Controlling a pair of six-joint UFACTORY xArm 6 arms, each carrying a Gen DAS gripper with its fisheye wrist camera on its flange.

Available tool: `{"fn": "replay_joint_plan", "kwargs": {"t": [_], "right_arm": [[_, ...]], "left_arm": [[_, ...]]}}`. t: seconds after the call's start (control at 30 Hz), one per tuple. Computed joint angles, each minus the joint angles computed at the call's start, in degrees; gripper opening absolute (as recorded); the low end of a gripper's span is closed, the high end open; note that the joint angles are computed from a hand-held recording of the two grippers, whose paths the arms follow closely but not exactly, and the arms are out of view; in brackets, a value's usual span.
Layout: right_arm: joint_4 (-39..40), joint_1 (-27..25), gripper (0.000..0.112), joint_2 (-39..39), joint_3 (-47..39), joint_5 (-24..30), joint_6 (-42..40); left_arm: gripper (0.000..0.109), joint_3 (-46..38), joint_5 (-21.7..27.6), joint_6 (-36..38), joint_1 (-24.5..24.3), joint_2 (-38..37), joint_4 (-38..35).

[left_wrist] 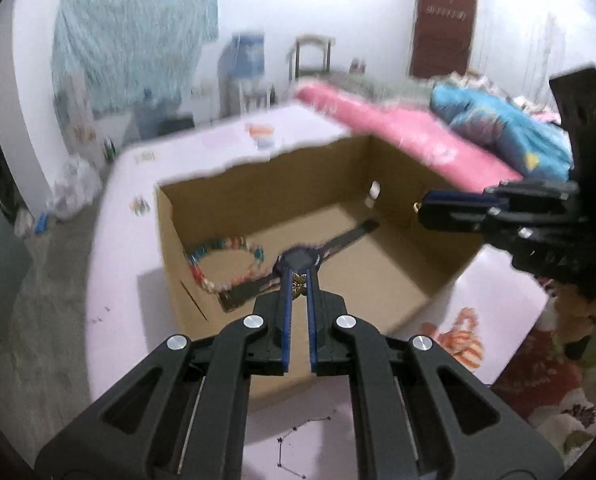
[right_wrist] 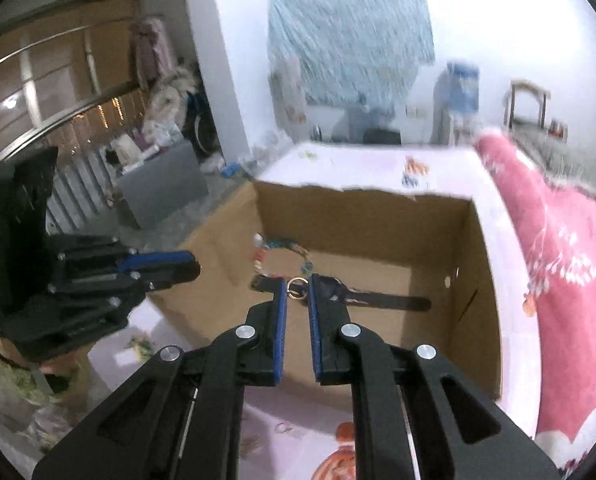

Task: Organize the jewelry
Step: 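Carry both held charms over the box and open both tools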

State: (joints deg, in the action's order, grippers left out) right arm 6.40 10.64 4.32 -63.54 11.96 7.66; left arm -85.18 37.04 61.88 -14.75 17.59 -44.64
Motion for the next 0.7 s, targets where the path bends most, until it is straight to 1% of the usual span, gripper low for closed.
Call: {"fn": "replay_joint_plan", "kwargs": {"t": [0.03,0.07,0.1,0.13,0.17,0.2,0.23,0.33,0.37,0.4,0.47,0.63,0.7], "right_arm": [[2.2,-0.7,0.011,2.3,-3.0,3.5,-1.2],[5.9,-1.2,0.011,4.3,-5.9,7.4,-4.2],[8.2,-2.1,0.011,6.6,-8.9,11.2,-4.9],[10.0,-2.9,0.011,8.6,-11.2,13.8,-4.8],[13.0,-3.6,0.011,10.3,-13.4,16.6,-6.6],[14.7,-4.1,0.011,11.5,-14.5,18.4,-7.1],[15.1,-4.5,0.011,12.2,-15.0,19.1,-5.7],[18.1,-5.0,0.012,12.6,-14.8,19.0,-6.8],[18.3,-5.0,0.016,12.4,-14.4,18.5,-6.8],[19.1,-5.1,0.023,12.0,-13.6,17.7,-7.2],[20.0,-5.2,0.027,11.3,-12.6,16.3,-7.8],[21.7,-6.1,0.028,9.0,-10.7,14.0,-8.3],[21.6,-6.1,0.029,7.8,-9.7,13.0,-8.0]], "left_arm": [[0.006,-2.8,2.0,-2.7,0.2,2.5,2.2],[0.006,-6.1,4.3,-6.6,0.3,5.2,5.2],[0.006,-8.8,6.6,-9.4,0.4,7.4,7.7],[0.006,-9.2,7.0,-9.8,0.5,8.0,8.2],[0.006,-10.4,7.3,-11.1,0.5,9.2,9.1],[0.006,-11.7,8.2,-12.4,0.5,10.1,9.9],[0.006,-12.4,8.7,-13.2,0.6,10.7,10.4],[0.006,-12.5,7.9,-13.2,0.6,10.8,9.5],[0.007,-12.3,7.7,-12.9,0.6,10.6,9.3],[0.011,-12.5,8.0,-12.7,0.9,10.6,8.9],[0.015,-12.8,8.2,-12.5,1.3,10.7,8.1],[0.017,-13.5,7.7,-12.9,1.7,10.6,7.2],[0.021,-13.2,7.2,-13.0,2.0,10.1,6.8]]}}
